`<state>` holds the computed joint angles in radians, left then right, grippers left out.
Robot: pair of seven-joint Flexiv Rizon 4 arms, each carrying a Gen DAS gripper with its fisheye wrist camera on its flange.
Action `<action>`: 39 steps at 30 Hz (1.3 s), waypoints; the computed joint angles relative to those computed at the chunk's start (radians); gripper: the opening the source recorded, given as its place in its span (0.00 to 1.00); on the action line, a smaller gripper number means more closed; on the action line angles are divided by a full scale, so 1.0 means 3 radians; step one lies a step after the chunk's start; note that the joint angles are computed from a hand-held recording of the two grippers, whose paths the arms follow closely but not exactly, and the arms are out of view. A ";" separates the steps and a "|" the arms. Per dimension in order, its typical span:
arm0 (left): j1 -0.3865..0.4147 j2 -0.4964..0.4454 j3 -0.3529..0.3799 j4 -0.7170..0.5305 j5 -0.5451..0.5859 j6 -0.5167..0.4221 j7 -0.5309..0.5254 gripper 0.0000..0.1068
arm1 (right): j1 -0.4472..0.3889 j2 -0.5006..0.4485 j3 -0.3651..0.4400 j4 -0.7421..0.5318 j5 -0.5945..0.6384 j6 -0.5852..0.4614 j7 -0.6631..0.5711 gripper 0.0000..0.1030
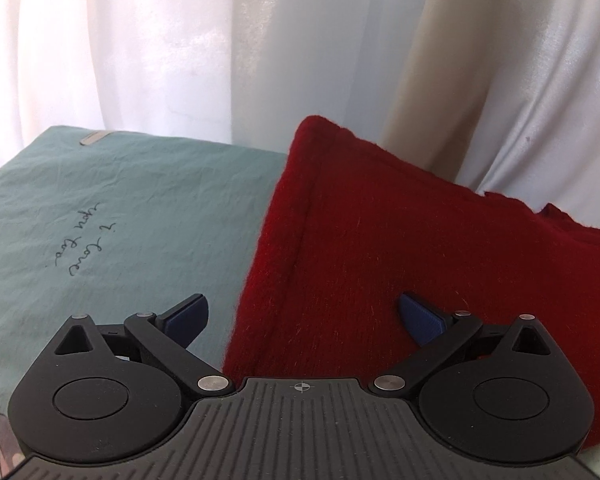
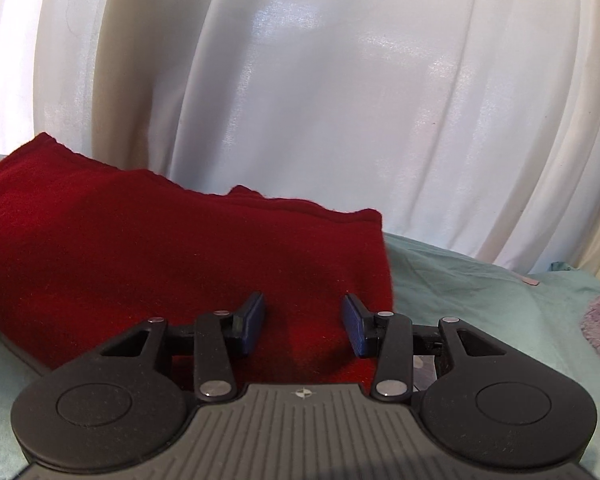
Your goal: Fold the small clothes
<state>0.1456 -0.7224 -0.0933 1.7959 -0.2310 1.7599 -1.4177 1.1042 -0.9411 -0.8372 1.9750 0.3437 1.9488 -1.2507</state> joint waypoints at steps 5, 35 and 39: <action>0.0447 0.0087 -0.0485 0.0115 0.0039 -0.0154 0.0064 0.96 | 0.0091 0.0132 -0.0035 0.0109 0.0011 -0.0125 0.0163 0.40; 0.1694 -0.0500 -0.2072 -0.0521 -0.1304 -0.1915 0.1049 0.33 | -0.0541 0.0515 0.1085 -0.0442 -0.0426 0.0020 -0.0521 0.16; 0.1728 -0.0429 -0.2122 -0.0455 -0.1547 -0.1910 0.1216 0.31 | -0.0511 0.0435 0.1053 -0.0569 -0.0400 0.0064 -0.0563 0.16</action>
<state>0.6640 -0.8511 -0.7297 1.6594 -0.6951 1.1868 -1.0529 0.9509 -0.8104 -0.5213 1.8042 0.2238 1.9681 -1.4196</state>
